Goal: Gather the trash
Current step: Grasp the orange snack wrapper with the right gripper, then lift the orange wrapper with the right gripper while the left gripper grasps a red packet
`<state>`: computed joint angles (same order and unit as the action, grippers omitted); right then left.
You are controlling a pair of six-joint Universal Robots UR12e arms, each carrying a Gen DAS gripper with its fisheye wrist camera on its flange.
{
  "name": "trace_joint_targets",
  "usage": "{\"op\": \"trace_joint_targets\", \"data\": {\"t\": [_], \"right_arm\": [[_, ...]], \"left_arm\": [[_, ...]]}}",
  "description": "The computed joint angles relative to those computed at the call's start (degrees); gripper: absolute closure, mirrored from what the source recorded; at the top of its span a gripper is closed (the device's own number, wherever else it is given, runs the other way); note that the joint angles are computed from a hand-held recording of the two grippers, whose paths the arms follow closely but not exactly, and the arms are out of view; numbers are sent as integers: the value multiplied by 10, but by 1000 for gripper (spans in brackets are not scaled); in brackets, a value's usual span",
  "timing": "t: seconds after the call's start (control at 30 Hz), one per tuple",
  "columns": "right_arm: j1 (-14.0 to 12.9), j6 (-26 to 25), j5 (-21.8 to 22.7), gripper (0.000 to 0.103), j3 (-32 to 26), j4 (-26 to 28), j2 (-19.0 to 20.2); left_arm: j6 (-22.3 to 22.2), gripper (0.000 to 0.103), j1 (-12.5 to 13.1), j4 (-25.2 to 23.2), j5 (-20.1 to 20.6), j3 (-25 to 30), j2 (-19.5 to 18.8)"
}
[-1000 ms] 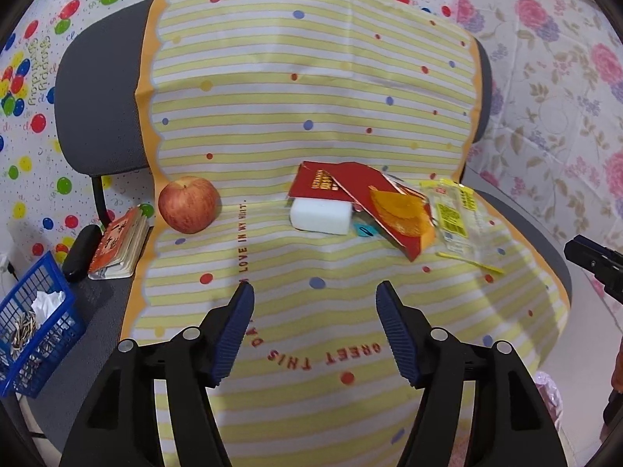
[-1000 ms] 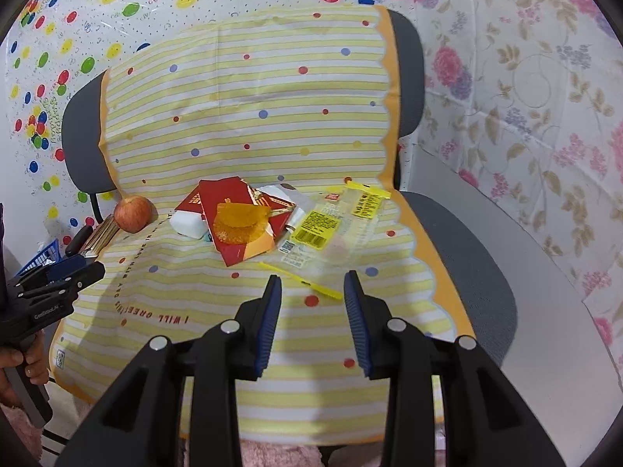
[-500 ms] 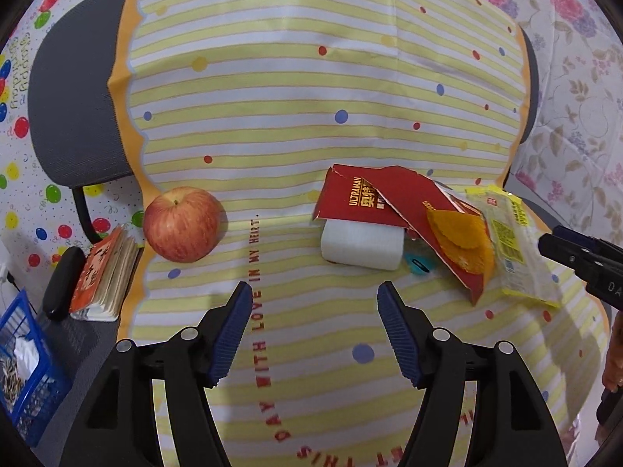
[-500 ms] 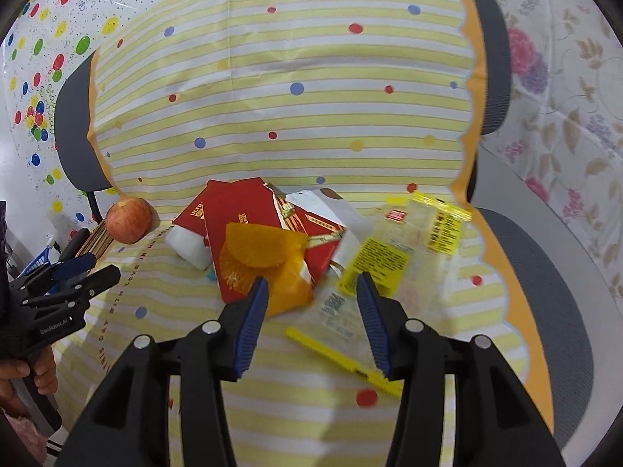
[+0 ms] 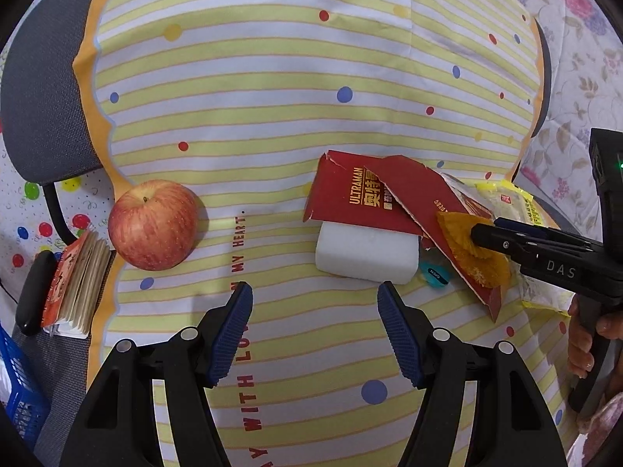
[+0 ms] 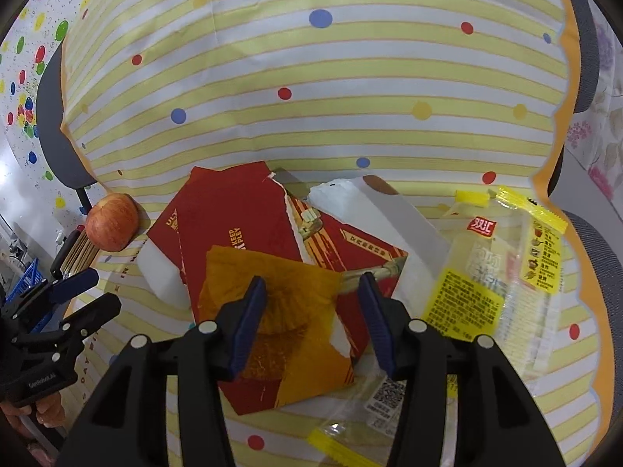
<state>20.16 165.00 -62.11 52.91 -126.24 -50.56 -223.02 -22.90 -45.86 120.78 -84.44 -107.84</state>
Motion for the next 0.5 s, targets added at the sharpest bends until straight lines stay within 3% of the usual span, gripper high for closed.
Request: {"op": "trace_joint_targets", "data": {"t": [0.03, 0.13, 0.17, 0.23, 0.37, 0.5], "right_arm": [[0, -1, 4, 54, 0, 2, 0], [-1, -8, 16, 73, 7, 2, -5], [0, -12, 13, 91, 12, -4, -9], [-1, -13, 14, 100, 26, -24, -19], [-9, -4, -5, 101, 70, -101, -51], [-16, 2, -67, 101, 113, -168, -85]], "left_arm": [[-1, 35, 0, -1, -1, 0, 0], [-7, 36, -2, -1, -2, -1, 2], [-8, 35, -3, -2, 0, -1, 3], [-9, 35, -6, -5, 4, -1, 5], [-8, 35, -14, -11, 10, 6, 6], [-2, 35, -22, -18, 10, 23, -2]]}}
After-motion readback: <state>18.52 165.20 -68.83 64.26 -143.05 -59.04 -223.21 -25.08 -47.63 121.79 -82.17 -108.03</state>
